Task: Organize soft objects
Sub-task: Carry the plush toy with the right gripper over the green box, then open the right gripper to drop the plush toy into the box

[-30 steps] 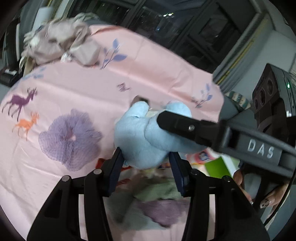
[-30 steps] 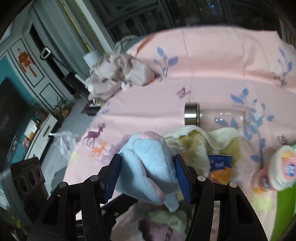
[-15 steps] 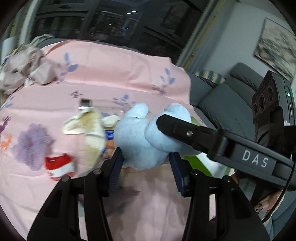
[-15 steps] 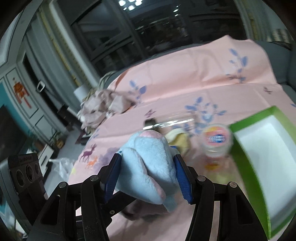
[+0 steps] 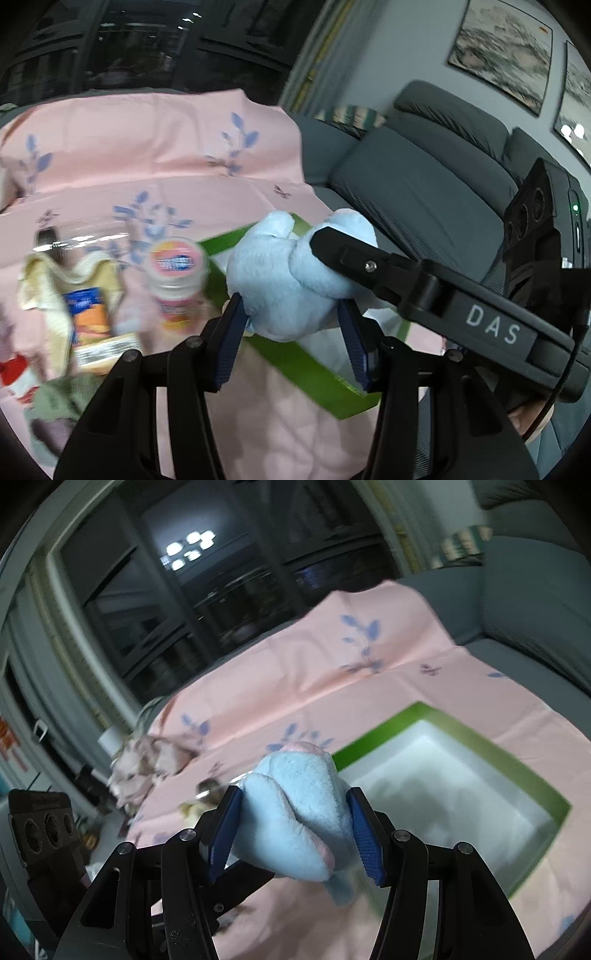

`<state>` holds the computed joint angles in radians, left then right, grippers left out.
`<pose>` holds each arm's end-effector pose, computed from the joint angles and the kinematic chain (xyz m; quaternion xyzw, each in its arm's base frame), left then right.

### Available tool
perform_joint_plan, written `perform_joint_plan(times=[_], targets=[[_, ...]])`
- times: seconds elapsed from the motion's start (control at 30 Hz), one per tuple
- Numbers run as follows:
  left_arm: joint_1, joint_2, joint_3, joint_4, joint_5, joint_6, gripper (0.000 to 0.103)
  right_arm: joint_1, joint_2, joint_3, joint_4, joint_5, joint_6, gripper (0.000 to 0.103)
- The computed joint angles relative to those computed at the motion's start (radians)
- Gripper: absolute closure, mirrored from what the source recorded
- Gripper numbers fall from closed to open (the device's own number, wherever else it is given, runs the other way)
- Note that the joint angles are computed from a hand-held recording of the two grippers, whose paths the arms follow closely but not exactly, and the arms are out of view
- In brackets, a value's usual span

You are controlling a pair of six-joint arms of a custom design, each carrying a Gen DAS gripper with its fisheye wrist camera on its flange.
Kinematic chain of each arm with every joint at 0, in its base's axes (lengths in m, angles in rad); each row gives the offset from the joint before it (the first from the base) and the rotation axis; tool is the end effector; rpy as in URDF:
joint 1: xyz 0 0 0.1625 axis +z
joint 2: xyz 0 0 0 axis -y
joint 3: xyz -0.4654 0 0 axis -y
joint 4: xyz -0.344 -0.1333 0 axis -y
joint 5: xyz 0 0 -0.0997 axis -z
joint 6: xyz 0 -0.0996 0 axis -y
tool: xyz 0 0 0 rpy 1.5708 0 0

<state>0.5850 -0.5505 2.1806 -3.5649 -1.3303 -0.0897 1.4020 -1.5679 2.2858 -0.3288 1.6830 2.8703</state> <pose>-0.3334 -0.4091 0.0077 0.4034 0.8894 -0.2148 0.0093 0.0676 -0.3303 0.2718 0.0113 -0.8297 0.5326 0.1668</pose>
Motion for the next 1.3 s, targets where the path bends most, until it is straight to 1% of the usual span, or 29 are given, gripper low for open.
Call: perform_joint_plan(times=[0.13, 0.17, 0.23, 0.33, 0.4, 0.5, 0.57, 0.67, 0.7, 0.77, 0.83, 0.87, 0.9, 0.93, 0.97, 1.0, 1.03, 1.07, 1.1, 1.13, 1.2, 1.23, 1.3], targets=[[-0.006, 0.059, -0.062, 0.062, -0.037, 0.004, 0.054, -0.106, -0.042, 0.001, 0.036, -0.038, 0.051, 0.042], [-0.008, 0.068, -0.070, 0.073, -0.047, 0.003, 0.054, -0.141, -0.061, 0.008, 0.045, -0.053, 0.061, 0.042], [-0.011, 0.087, -0.088, 0.095, -0.067, 0.008, 0.054, -0.189, -0.076, 0.010, 0.052, -0.066, 0.083, 0.042], [-0.016, 0.120, -0.123, 0.134, -0.083, 0.003, 0.054, -0.239, -0.085, 0.013, 0.058, -0.070, 0.103, 0.042], [-0.015, 0.134, -0.137, 0.158, -0.089, 0.000, 0.054, -0.280, -0.084, 0.004, 0.082, -0.082, 0.125, 0.042], [-0.012, 0.153, -0.156, 0.185, -0.104, -0.003, 0.054, -0.317, -0.081, -0.003, 0.104, -0.094, 0.149, 0.042], [-0.011, 0.159, -0.163, 0.205, -0.112, -0.008, 0.054, -0.325, -0.077, -0.008, 0.110, -0.073, 0.163, 0.042], [-0.016, 0.167, -0.171, 0.230, -0.107, -0.010, 0.054, -0.318, -0.064, -0.022, 0.121, -0.029, 0.185, 0.042], [-0.017, 0.169, -0.170, 0.231, -0.106, -0.012, 0.054, -0.318, -0.063, -0.022, 0.124, -0.023, 0.189, 0.042], [-0.015, 0.169, -0.168, 0.236, -0.106, -0.015, 0.052, -0.331, -0.070, -0.019, 0.127, -0.044, 0.189, 0.042], [-0.011, 0.163, -0.161, 0.232, -0.113, -0.021, 0.052, -0.354, -0.090, -0.005, 0.123, -0.109, 0.179, 0.035], [-0.009, 0.157, -0.158, 0.236, -0.120, -0.026, 0.052, -0.357, -0.091, -0.002, 0.117, -0.122, 0.174, 0.025], [-0.006, 0.149, -0.155, 0.241, -0.131, -0.032, 0.051, -0.350, -0.097, 0.004, 0.105, -0.124, 0.167, 0.019], [-0.005, 0.141, -0.150, 0.245, -0.133, -0.033, 0.051, -0.335, -0.103, 0.012, 0.086, -0.112, 0.158, 0.019], [-0.007, 0.132, -0.144, 0.242, -0.126, -0.032, 0.047, -0.315, -0.108, 0.020, 0.066, -0.092, 0.149, 0.019], [-0.012, 0.122, -0.132, 0.228, -0.109, -0.027, 0.042, -0.297, -0.110, 0.023, 0.051, -0.072, 0.144, 0.019], [-0.015, 0.113, -0.121, 0.212, -0.093, -0.023, 0.040, -0.280, -0.116, 0.031, 0.032, -0.055, 0.140, 0.017], [-0.017, 0.103, -0.109, 0.193, -0.078, -0.020, 0.036, -0.269, -0.118, 0.034, 0.020, -0.046, 0.137, 0.013], [-0.017, 0.090, -0.092, 0.170, -0.067, -0.021, 0.034, -0.259, -0.120, 0.040, 0.007, -0.039, 0.133, 0.010], [-0.016, 0.082, -0.084, 0.159, -0.062, -0.024, 0.033, -0.246, -0.122, 0.045, -0.008, -0.029, 0.125, 0.010], [-0.011, 0.059, -0.059, 0.135, -0.050, -0.035, 0.022, -0.212, -0.122, 0.053, -0.038, -0.001, 0.117, 0.008], [-0.010, 0.051, -0.048, 0.120, -0.041, -0.037, 0.021, -0.189, -0.119, 0.057, -0.056, 0.016, 0.112, 0.007], [-0.010, 0.029, -0.015, 0.083, -0.012, -0.034, 0.019, -0.163, -0.113, 0.061, -0.078, 0.019, 0.090, 0.005]])
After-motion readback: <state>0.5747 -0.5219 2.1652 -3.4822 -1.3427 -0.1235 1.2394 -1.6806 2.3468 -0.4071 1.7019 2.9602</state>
